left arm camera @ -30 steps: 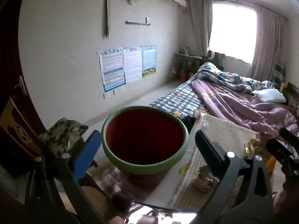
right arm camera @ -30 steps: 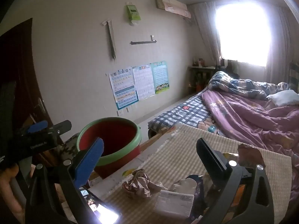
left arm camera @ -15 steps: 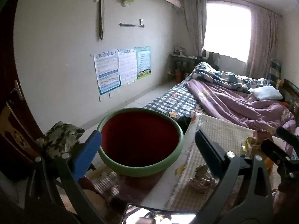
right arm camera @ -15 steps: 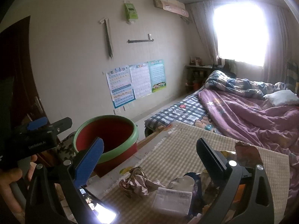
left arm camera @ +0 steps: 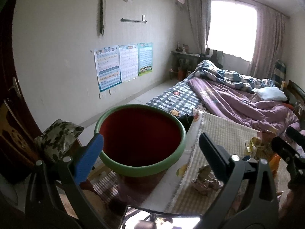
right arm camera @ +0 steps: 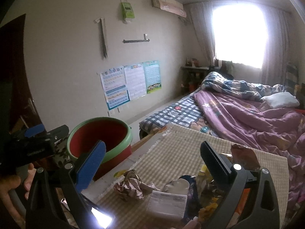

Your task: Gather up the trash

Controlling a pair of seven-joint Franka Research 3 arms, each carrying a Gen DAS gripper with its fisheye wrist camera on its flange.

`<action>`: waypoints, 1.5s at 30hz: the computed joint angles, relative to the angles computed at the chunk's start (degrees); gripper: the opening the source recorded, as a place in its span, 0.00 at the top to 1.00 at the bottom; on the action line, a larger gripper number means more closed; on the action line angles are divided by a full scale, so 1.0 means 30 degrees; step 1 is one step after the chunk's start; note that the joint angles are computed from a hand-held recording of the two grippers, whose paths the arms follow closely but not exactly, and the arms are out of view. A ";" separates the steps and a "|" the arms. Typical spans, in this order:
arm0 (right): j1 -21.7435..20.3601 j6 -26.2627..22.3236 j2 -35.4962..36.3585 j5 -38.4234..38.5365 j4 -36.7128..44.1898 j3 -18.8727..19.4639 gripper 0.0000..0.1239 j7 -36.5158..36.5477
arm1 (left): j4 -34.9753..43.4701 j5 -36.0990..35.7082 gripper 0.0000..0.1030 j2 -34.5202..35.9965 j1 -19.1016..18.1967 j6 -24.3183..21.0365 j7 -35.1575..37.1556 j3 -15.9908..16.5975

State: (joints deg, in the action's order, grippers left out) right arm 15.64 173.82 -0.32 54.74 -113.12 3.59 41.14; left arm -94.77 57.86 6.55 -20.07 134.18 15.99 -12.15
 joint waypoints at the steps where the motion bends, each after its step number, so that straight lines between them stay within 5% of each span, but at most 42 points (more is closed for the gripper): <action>1: -0.0015 0.0011 0.0002 -0.0141 -0.0030 -0.0008 0.22 0.0127 | 0.0001 -0.0030 0.05 0.0007 0.0006 0.0025 0.0050 0.0000; 45: -0.0304 0.0522 -0.0074 -0.3478 -0.0743 -0.0187 0.22 0.3531 | 0.0035 -0.0254 0.05 0.0319 0.0038 -0.0251 0.1010 -0.0022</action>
